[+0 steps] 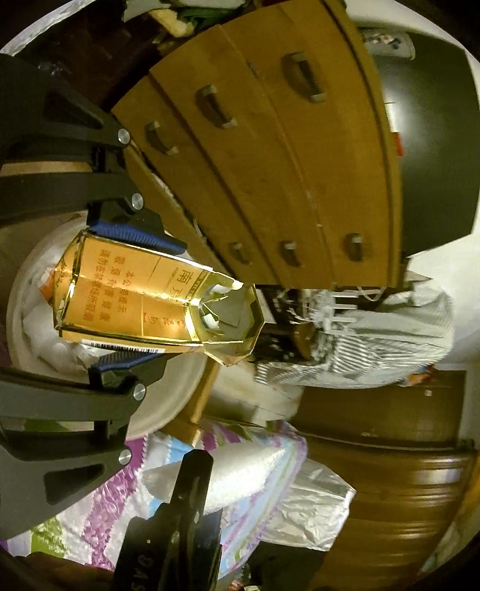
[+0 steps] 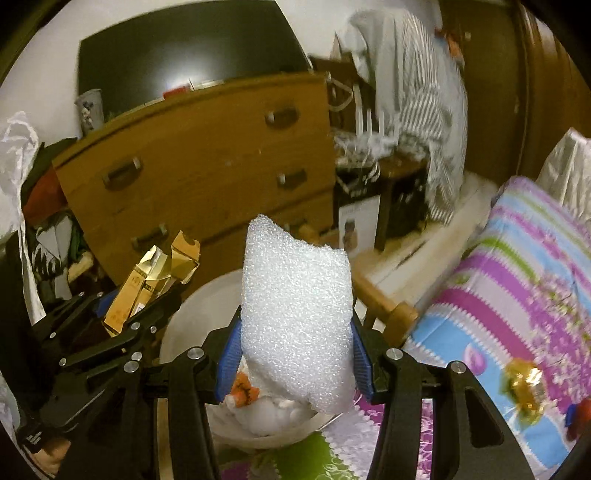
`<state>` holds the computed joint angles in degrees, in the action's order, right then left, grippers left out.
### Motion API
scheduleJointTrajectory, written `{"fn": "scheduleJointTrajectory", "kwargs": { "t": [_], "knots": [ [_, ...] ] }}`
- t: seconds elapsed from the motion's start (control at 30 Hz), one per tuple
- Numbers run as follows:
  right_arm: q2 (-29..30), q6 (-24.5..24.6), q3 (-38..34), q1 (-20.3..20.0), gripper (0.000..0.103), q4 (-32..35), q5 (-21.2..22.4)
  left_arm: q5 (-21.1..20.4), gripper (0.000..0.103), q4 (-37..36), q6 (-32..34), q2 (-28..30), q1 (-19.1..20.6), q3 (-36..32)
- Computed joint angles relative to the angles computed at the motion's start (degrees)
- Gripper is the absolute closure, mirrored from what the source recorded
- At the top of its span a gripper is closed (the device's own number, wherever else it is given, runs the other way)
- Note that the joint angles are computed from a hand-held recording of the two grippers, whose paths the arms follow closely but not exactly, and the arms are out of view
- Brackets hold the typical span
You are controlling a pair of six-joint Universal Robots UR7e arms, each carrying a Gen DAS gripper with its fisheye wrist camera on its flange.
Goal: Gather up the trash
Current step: 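Open the left tool over the bucket while the right tool releases the foam block, then move both tools back over the remaining items on the bed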
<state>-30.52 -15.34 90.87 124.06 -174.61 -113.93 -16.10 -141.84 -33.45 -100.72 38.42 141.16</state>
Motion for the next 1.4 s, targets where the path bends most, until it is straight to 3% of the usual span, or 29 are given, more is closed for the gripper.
{"fn": "scheduleJointTrajectory", "kwargs": {
  "t": [0.13, 0.3, 1.03, 1.1, 1.17, 1.4],
  "knots": [
    [1.3, 1.1, -1.3, -1.3, 0.051, 3.2, 0.7, -2.5, 0.058, -3.0, 2.8, 1.9, 4.0, -1.0],
    [2.0, 1.6, -1.9, -2.1, 0.051, 4.4, 1.6, -3.4, 0.058, -3.6, 3.4, 2.6, 5.8, -1.3],
    [1.1, 1.4, -1.1, -2.4, 0.049, 4.7, 2.1, -3.3, 0.056, -4.6, 4.3, 3.1, 6.7, -1.3],
    [0.8, 1.4, -0.8, -2.4, 0.039, 4.6, 2.5, -2.6, 0.045, -1.5, 1.9, 2.7, 6.6, -1.5],
    [0.1, 1.5, 0.1, -2.7, 0.036, 3.6, 3.1, -1.7, 0.037, -0.8, 1.1, 2.2, 6.6, -1.3],
    [-2.1, 2.6, 3.3, -3.7, 0.035, 1.6, 3.7, -1.5, 0.035, 3.5, -2.3, 0.8, 6.4, -1.3]
  ]
}}
